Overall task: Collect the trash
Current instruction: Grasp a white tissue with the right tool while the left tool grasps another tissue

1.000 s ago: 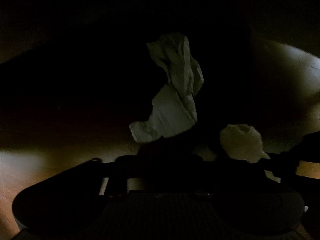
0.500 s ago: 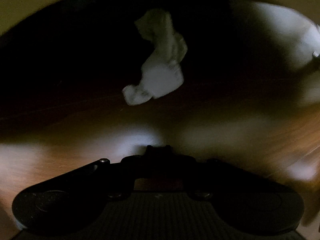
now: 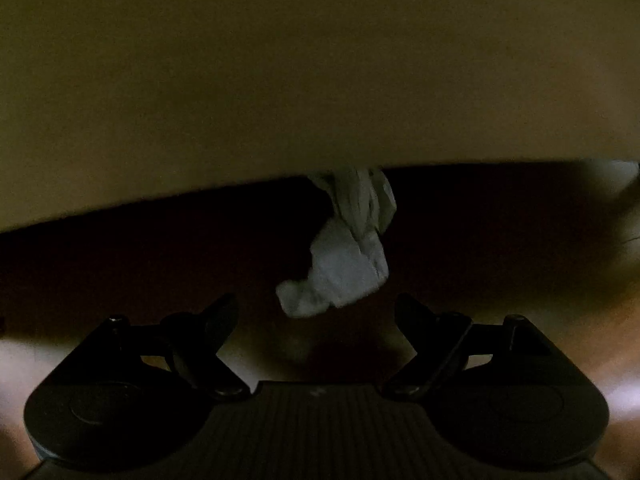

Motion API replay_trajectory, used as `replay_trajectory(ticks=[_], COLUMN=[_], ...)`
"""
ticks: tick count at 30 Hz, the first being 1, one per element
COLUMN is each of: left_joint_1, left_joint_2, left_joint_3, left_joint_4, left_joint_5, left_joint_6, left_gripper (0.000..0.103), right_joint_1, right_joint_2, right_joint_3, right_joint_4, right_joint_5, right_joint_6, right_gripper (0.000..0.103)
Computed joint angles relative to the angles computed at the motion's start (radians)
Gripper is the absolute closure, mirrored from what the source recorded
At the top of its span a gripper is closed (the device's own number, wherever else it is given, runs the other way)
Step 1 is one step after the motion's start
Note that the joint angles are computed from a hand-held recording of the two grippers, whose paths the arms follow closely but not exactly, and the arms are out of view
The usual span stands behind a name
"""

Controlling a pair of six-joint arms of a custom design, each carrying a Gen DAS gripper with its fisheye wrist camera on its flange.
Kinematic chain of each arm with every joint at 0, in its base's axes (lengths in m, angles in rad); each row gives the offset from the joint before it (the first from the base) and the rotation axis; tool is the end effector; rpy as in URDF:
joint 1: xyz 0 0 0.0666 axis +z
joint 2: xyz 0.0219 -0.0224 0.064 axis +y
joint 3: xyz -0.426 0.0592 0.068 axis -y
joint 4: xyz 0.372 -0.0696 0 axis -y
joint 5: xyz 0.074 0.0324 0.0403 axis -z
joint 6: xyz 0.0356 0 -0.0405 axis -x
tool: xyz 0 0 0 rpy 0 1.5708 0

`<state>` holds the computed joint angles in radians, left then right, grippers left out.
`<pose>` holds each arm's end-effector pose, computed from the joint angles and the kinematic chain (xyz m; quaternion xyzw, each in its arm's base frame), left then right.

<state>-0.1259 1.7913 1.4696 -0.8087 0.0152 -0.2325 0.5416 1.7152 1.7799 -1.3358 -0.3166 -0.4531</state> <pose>0.5762 -0.0739 0.3146 0.1756 0.9599 0.0042 0.2185 0.4687 0.2944 0.4633 -0.0667 0.9744 0.2073 0.0552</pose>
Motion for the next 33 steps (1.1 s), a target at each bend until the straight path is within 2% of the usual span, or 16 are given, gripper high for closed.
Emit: replay_trajectory(ticks=[2,4,10,14,17,19,20,21,23,29,33], left_joint_1=[-0.011,-0.022,-0.022,-0.022,-0.021,-0.022,-0.024,-0.023,-0.024,-0.023,-0.026], left_joint_2=[-0.011,-0.014,0.004,0.011,0.017,0.018,0.015,0.019,0.018,0.016,-0.013], left_joint_3=[-0.03,-0.045,-0.045,-0.042,-0.037,-0.02,-0.031,-0.023,-0.018,0.005,0.022], left_joint_4=[0.076,0.118,0.162,0.136,0.122,0.083,0.074,0.055,0.045,-0.029,-0.138], left_joint_5=[-0.014,-0.003,-0.005,0.003,0.002,0.001,-0.002,-0.001,-0.011,-0.037,-0.037], left_joint_6=[-0.059,-0.105,-0.111,-0.142,-0.132,-0.133,-0.133,-0.131,-0.125,-0.115,-0.131], left_gripper=[0.018,0.018,0.018,0.018,0.021,0.038,0.051,0.06,0.067,0.07,0.071], right_joint_1=[-0.004,-0.005,-0.009,-0.011,-0.012,-0.013,-0.014,-0.014,-0.013,-0.017,-0.019], right_joint_2=[0.005,0.003,-0.001,0.01,0.008,0.01,0.011,0.013,0.015,0.015,0.009], right_joint_3=[-0.007,-0.015,-0.01,0.003,0.009,0.009,0.009,0.012,0.017,0.031,0.04], right_joint_4=[0.013,0.016,-0.004,0.004,-0.003,-0.006,-0.007,-0.008,-0.007,-0.002,0.009], right_joint_5=[-0.006,-0.013,-0.031,-0.046,-0.049,-0.05,-0.05,-0.051,-0.05,-0.031,-0.001], right_joint_6=[-0.015,-0.027,-0.053,-0.071,-0.078,-0.078,-0.082,-0.083,-0.08,-0.077,-0.073], right_gripper=[0.101,0.101,0.101,0.101,0.101,0.101,0.101,0.101,0.101,0.101,0.101])
